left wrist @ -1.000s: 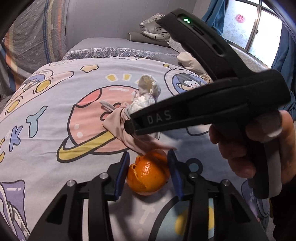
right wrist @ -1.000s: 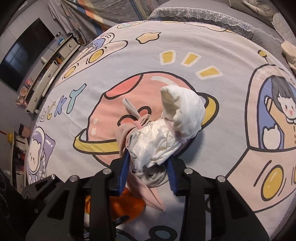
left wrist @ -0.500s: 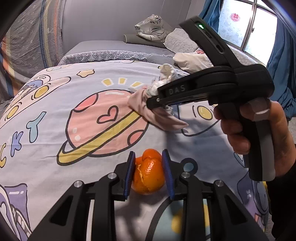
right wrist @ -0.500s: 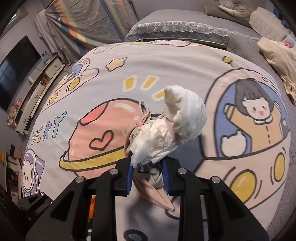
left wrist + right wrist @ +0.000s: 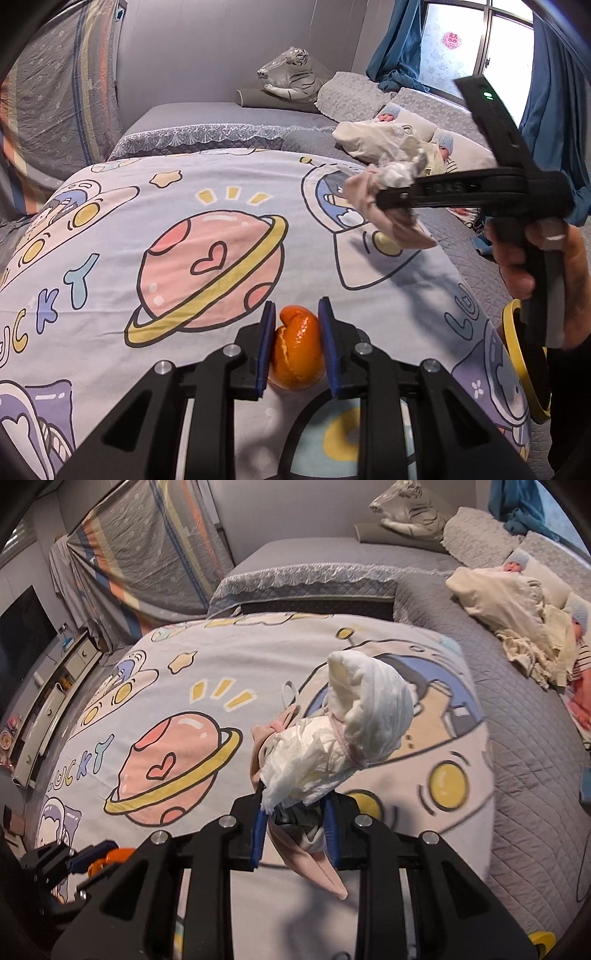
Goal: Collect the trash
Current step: 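Carry the tissue bundle and orange with both tools over the yellow bin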
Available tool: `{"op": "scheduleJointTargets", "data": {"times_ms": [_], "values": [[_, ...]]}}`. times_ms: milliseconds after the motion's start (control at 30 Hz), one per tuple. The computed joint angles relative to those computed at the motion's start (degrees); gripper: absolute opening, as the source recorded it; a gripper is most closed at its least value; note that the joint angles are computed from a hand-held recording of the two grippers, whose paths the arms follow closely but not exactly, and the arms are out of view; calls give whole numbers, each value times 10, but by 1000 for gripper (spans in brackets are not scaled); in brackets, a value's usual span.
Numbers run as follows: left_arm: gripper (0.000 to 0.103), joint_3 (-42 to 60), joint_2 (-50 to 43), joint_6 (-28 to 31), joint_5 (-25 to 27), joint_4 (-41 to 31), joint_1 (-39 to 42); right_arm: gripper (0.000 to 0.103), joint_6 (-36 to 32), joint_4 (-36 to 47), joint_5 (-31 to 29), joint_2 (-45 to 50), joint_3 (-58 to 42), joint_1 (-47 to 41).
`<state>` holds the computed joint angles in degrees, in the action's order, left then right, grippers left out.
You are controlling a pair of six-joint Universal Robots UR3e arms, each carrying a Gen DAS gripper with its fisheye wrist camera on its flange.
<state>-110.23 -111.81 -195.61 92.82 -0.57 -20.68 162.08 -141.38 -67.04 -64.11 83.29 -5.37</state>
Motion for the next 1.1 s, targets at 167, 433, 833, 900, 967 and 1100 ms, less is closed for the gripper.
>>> {"op": "scheduleJointTargets", "data": {"times_ms": [167,433,833,900,967,1100], "values": [[22,-5,23,-3,18,2,-16,25,-21,-42,35,-117,127,-55],[22,14,59,-10,68,-6,-63,25,-69,-48,107,-299,277,-144],[22,111,59,-6,147,-53,-168,25,-279,276,298,-642,409,-414],[22,134,50,-1,156,-62,-184,25,-365,413,328,-694,397,-481],[22,159,40,5,161,-72,-200,25,-456,550,348,-735,379,-546],[22,206,18,3,163,-92,-222,25,-689,876,366,-775,303,-689]]}}
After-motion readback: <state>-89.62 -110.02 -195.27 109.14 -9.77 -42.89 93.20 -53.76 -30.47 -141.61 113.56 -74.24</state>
